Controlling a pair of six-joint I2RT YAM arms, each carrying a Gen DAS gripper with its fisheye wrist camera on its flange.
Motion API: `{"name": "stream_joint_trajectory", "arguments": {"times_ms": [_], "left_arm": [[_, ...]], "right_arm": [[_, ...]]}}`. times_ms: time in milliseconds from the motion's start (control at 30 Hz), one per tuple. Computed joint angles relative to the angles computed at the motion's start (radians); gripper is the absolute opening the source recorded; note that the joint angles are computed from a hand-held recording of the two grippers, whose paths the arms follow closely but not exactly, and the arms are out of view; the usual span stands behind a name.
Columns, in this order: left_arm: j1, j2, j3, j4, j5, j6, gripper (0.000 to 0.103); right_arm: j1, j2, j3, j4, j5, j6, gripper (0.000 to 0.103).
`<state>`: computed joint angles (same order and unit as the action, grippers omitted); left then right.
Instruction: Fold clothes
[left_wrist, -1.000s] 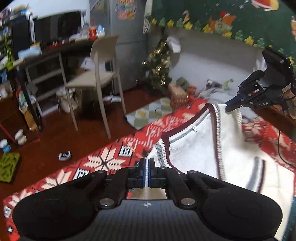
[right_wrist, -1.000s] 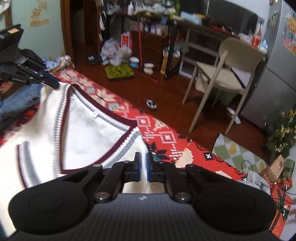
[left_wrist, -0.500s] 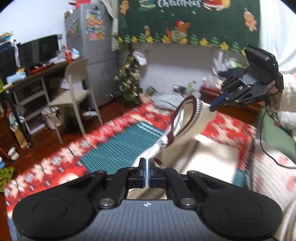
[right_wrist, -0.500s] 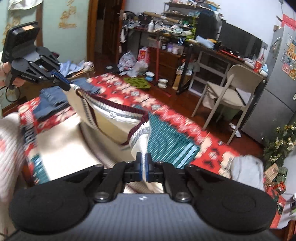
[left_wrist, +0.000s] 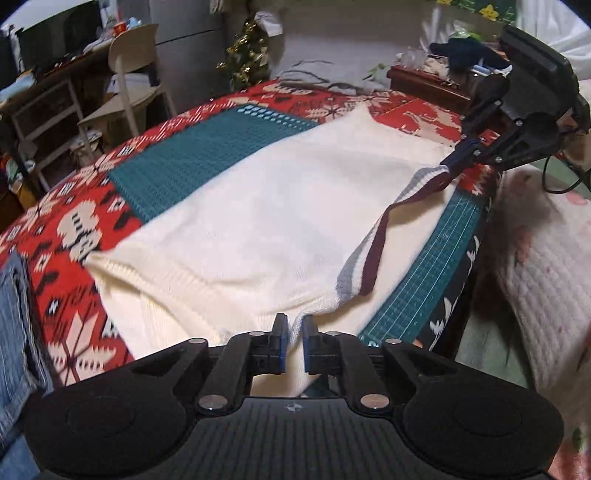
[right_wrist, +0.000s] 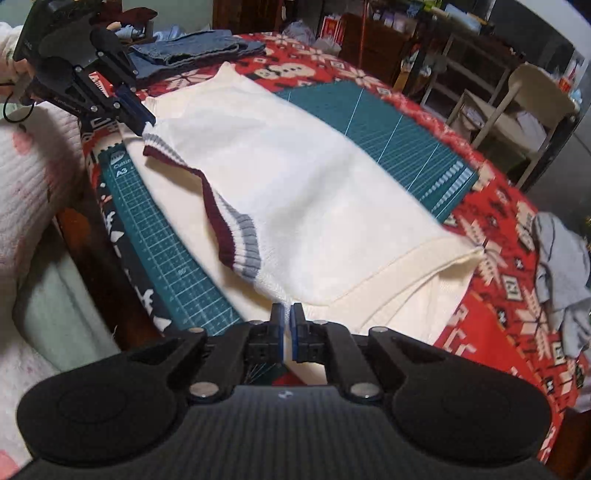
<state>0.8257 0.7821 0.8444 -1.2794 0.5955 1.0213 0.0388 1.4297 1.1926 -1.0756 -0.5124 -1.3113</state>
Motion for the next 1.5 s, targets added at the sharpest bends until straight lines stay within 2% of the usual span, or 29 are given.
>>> {"name": "stream_joint_trajectory", "arguments": {"times_ms": [133, 167, 200, 267, 367, 467, 533, 600, 700, 933, 1067, 1233, 1267, 1300, 1333, 1400, 1500], "left_arm": [[0.105, 0.06, 0.06, -0.094, 0.041, 0.07, 0.017], [0.132, 0.076, 0.078, -0.118, 0.054, 0.085, 0.021], [0.154, 0.086, 0.091, -0.128, 0.065, 0.086, 0.029], [0.201, 0.111, 0.118, -0.136, 0.095, 0.075, 0.035], [0.254, 0.186, 0.162, -0.106, 0.143, -0.017, 0.035], [0.261, 0.258, 0.185, 0.003, 0.18, -0.223, 0.037], [0.256, 0.304, 0.189, 0.096, 0.199, -0.375, 0.038], [0.241, 0.346, 0.184, 0.184, 0.209, -0.509, 0.038], [0.214, 0.396, 0.174, 0.271, 0.208, -0.649, 0.038], [0.172, 0.476, 0.164, 0.362, 0.206, -0.794, 0.038], [0.154, 0.513, 0.176, 0.381, 0.216, -0.816, 0.038], [0.149, 0.579, 0.199, 0.398, 0.224, -0.836, 0.034], [0.145, 0.586, 0.2, 0.404, 0.22, -0.847, 0.028], [0.14, 0.584, 0.195, 0.419, 0.204, -0.856, 0.017], [0.134, 0.58, 0.188, 0.437, 0.184, -0.865, 0.012], [0.128, 0.569, 0.17, 0.472, 0.164, -0.877, 0.006], [0.136, 0.528, 0.136, 0.517, 0.172, -0.867, 0.005]], "right_arm": [[-0.029, 0.065, 0.101, -0.078, -0.018, 0.013, 0.006], [-0.038, 0.086, 0.131, -0.095, -0.025, 0.021, 0.006], [-0.049, 0.106, 0.162, -0.108, -0.033, 0.04, 0.007], [-0.075, 0.153, 0.232, -0.138, -0.059, 0.084, 0.01], [-0.115, 0.229, 0.337, -0.166, -0.108, 0.194, 0.011], [-0.142, 0.297, 0.414, -0.155, -0.162, 0.343, 0.012], [-0.145, 0.329, 0.443, -0.117, -0.189, 0.47, 0.018], [-0.142, 0.367, 0.465, -0.062, -0.219, 0.606, 0.019], [-0.128, 0.406, 0.446, 0.056, -0.245, 0.822, 0.02], [-0.095, 0.498, 0.372, 0.361, -0.274, 1.222, 0.032], [-0.078, 0.554, 0.391, 0.431, -0.27, 1.323, 0.033], [-0.059, 0.592, 0.422, 0.446, -0.264, 1.358, 0.031], [-0.054, 0.595, 0.424, 0.448, -0.26, 1.36, 0.027], [-0.049, 0.597, 0.427, 0.447, -0.246, 1.358, 0.017], [-0.043, 0.597, 0.426, 0.449, -0.224, 1.356, 0.008], [-0.036, 0.598, 0.418, 0.463, -0.201, 1.359, 0.006], [-0.043, 0.597, 0.391, 0.51, -0.206, 1.395, 0.004]]}}
